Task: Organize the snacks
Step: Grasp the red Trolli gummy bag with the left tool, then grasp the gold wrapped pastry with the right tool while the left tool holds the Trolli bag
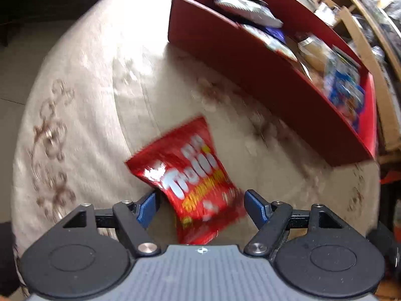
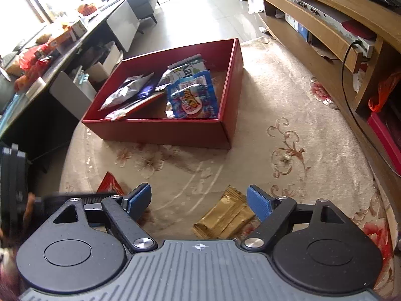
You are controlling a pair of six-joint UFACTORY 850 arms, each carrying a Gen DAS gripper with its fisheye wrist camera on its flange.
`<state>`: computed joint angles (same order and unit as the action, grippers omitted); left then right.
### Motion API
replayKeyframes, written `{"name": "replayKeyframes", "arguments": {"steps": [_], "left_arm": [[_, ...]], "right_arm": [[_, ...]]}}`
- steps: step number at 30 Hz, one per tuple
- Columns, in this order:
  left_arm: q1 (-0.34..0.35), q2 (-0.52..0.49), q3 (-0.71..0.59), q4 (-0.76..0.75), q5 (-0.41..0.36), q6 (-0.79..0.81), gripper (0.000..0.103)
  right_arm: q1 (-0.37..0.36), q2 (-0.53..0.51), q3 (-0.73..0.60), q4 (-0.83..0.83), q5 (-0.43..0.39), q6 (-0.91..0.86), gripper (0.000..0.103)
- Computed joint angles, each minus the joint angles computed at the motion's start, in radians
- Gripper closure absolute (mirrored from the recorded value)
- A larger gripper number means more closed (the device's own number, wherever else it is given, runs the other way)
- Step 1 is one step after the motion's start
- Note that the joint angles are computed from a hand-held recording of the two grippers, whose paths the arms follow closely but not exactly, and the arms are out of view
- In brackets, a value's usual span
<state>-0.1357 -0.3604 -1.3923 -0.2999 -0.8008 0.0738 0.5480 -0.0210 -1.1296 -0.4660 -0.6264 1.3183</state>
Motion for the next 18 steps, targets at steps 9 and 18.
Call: {"name": "replayKeyframes", "arguments": {"steps": [9,18], "left_arm": [[-0.093,0.002,0.025,0.267,0.106,-0.058,0.021],[-0.020,0.056,0.074,0.175,0.081,0.175,0.053]], "right_arm": [[0.002,-0.004,-0.002,0.003,-0.012,-0.018,0.015],[0.005,-0.029,-0.008,0.035,-0.074,-0.060,0.016]]}}
